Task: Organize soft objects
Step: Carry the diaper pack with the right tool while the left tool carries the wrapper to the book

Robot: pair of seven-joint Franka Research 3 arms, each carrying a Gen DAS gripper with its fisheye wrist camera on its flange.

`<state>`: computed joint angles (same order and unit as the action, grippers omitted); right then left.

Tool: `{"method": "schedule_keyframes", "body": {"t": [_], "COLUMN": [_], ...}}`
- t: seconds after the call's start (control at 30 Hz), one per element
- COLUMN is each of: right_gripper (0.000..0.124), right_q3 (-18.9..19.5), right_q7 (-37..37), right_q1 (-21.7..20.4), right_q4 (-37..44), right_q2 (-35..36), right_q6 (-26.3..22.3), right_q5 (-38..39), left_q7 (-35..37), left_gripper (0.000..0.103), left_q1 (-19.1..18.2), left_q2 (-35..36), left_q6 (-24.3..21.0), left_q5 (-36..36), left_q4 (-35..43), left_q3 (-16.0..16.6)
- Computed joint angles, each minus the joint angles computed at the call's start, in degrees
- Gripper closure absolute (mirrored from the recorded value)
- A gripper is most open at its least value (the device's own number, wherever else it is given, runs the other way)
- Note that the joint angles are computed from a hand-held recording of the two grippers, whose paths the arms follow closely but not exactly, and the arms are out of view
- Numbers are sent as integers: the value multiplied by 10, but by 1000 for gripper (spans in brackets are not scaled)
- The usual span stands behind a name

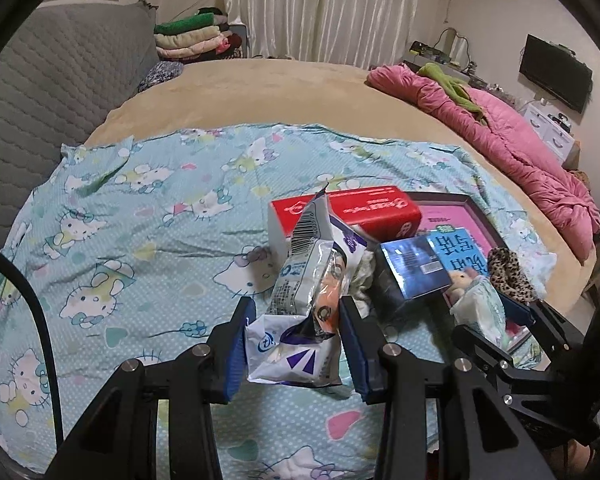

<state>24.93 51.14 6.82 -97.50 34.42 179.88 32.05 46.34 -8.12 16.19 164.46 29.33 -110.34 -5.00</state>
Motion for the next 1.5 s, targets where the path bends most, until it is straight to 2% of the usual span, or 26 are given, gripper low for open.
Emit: {"method": "schedule_keyframes", "body": {"t": [0.23, 0.53, 1.0, 1.2, 1.5], "right_gripper": [53, 53, 53, 53, 53], "right_q3": [55, 113, 146, 122, 26], "right_q7": [-15, 21, 129, 189, 278], "right_q1": [-53, -118, -186, -191, -153], "right_q4": [-20, -46, -82, -94, -106], "right_q2": [-7, -8, -18, -31, -56], "right_q6": [40, 79, 127, 149, 164], "right_q5": [5, -34, -111, -127, -119], "left_q7": [0, 10, 34, 58, 117], "left_gripper": [61, 61, 61, 61, 61], "left_q1": [-14, -33, -49, -57, -72], "left_q2": [3, 18, 39, 61, 116], "left_q6": [-12, -30, -46, -53, -73], "left_q5": [11, 23, 15, -4, -43], "left_q4": [20, 50, 87, 119, 190], "left_q3": [-4, -9, -18, -27, -44]}}
